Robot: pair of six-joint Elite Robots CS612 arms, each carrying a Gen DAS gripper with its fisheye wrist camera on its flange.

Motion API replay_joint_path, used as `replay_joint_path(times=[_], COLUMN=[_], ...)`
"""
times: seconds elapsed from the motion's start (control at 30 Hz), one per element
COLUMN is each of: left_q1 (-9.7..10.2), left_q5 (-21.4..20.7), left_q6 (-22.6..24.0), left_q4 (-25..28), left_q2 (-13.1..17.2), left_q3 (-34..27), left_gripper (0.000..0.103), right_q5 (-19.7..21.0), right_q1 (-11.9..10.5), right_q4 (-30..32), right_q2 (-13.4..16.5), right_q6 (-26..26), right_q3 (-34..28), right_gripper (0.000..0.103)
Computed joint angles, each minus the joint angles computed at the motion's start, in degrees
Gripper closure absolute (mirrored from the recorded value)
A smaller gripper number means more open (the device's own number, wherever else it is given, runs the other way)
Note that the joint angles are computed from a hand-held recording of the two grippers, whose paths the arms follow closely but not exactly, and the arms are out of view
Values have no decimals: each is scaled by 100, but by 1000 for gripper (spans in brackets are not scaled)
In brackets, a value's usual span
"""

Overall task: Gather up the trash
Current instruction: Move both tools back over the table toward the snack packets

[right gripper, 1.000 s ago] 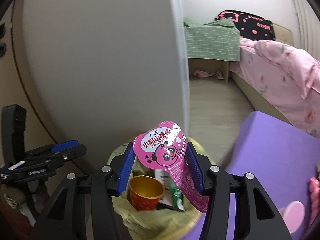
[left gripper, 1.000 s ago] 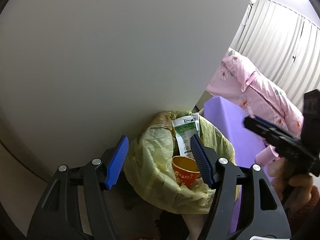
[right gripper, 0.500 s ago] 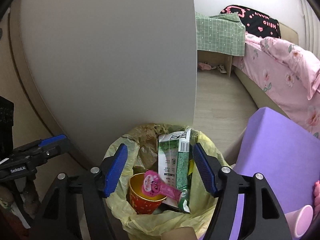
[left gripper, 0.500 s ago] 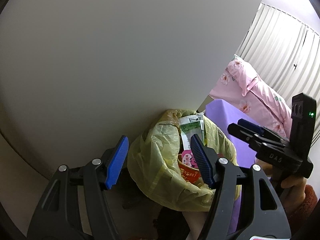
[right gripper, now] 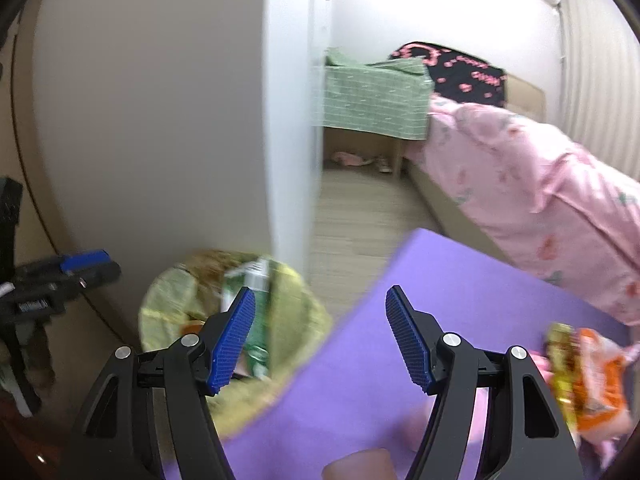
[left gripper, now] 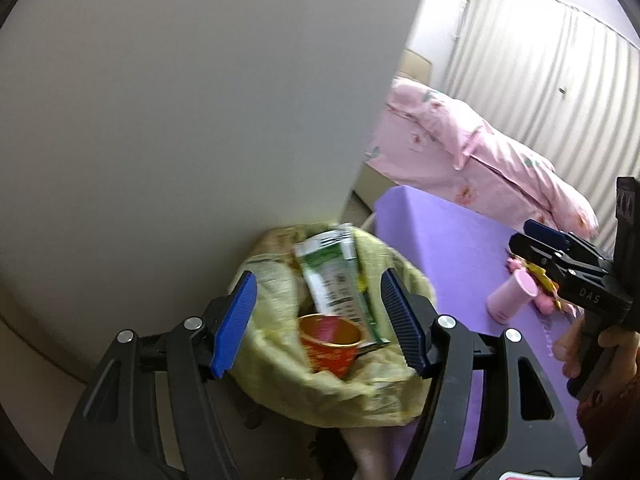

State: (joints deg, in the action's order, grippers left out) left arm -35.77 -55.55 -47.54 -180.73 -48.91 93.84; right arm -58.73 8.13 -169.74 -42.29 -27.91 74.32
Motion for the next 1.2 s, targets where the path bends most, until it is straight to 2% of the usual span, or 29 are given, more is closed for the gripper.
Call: replay_joint_path(times=[0.1, 0.17, 0.27, 0.5, 0.57, 0.73, 0.83, 0.93, 1.07, 1.2], left_q1=[-40, -62, -84, -130, -132, -155, -189, -182, -139, -151], left_q5=[-92, -210, -446, -1370, -1744, -2392, -2536, -2661, -2817, -2682], left_q6=[321, 558, 911, 1938, 2199, 2408, 2667, 2712, 2483, 2540], left_q4=[18, 0, -27, 111, 298, 870, 1295, 1723, 2158, 2356], left_q2=[71, 138, 288, 785, 992, 1519, 1896, 2294, 2651, 2810], left_q3=[-211, -371, -674, -1699, -2131, -3248, -4055, -4862, -5563, -5861], left_gripper=[42, 42, 42, 42, 42, 42, 42, 42, 42, 42], right_q5=[-245, -605, -798, -1266, -1428, -1745, -2033, -2001, -1858, -1793], right_q1=[-131, -218, -397, -772, -877, -1156, -1323, -1434, -1434, -1359], right_q4=[-96, -147, -322, -727, -904, -963, -883, -398, 412, 1384], right_q2=[-86, -146, -180, -249, -258, -150, 83, 397, 914, 1550], right_q6=[72, 246, 484, 695, 711, 895, 1324, 1955, 2492, 2874], right_q3=[137, 223, 335, 573, 614, 384, -36, -641, -1608, -2860], right_gripper=[39, 39, 39, 39, 39, 39, 39, 39, 39, 41])
